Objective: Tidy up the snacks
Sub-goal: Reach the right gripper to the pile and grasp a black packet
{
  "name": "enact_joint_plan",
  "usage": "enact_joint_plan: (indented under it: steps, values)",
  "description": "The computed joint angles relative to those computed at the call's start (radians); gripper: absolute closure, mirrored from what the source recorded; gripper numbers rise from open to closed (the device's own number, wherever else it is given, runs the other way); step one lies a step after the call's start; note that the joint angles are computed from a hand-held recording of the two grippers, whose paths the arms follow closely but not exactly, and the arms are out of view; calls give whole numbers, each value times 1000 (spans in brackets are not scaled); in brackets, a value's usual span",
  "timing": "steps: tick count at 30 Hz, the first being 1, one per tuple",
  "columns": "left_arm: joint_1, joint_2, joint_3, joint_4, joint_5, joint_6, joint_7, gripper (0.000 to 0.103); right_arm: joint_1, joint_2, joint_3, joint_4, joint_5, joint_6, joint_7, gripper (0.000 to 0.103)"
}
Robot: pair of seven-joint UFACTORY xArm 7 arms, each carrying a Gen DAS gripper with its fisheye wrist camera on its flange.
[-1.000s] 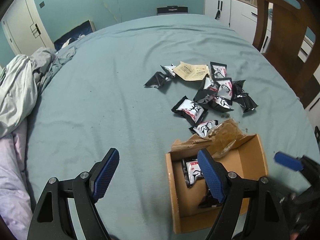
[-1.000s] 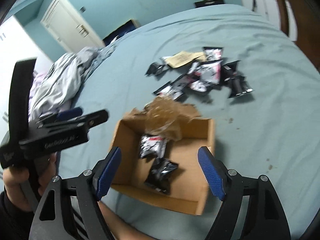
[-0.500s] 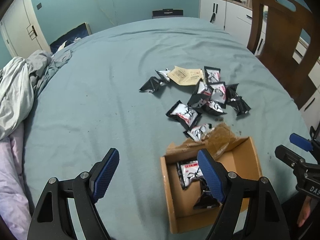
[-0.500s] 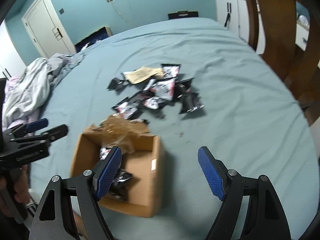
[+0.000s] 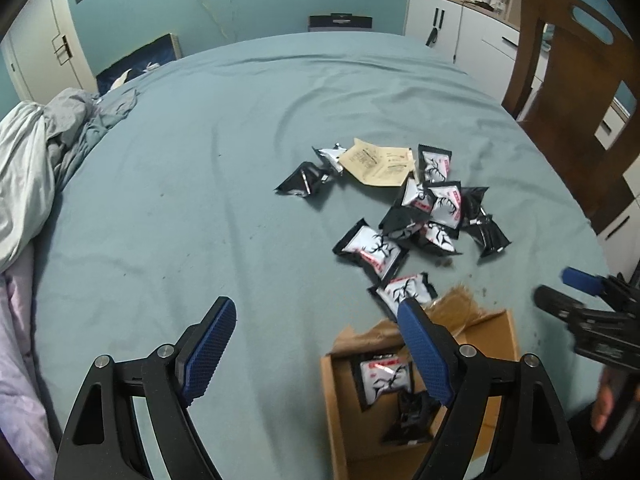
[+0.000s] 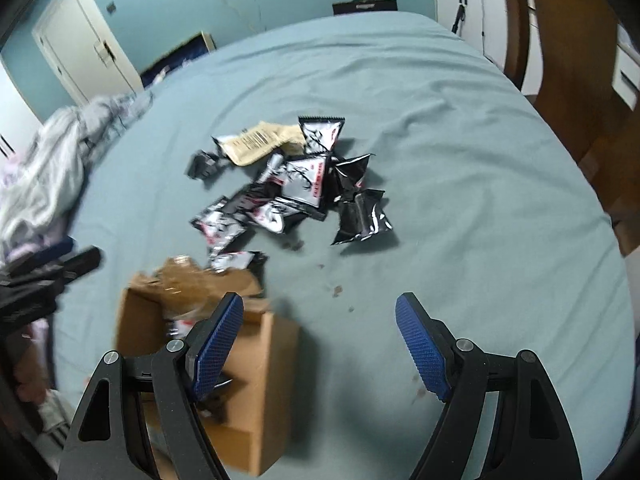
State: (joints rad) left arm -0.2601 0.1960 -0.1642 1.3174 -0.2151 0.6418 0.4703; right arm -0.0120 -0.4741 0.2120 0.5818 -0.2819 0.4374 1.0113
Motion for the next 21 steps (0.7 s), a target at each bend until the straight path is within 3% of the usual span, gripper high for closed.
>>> enact_joint_plan:
  steps: [5,10,16,19,20,21]
  values:
    - [-4,50,3,61,14,57,-22,18,-28,178,-16,138,-84,56,-46,25]
    - [18,74,-8,104,-43,115,-5,18,-12,319,-95,221,-90,-3,-79,25]
    - [10,97,-4,118,-30,126,-22,18,-4,435,-151,296,-132,-15,-60,25]
    - [11,108,-9,125,-36,150,-17,18,10,487,-179,314,-71,-52,-92,25]
    - [8,111,-8,127,-31,154,-17,18,16,512,-184,328,-47,-60,-110,27]
    - [5,113,-7,127,-24,154,-18,18,24,532,-190,343,-42,-47,-116,36]
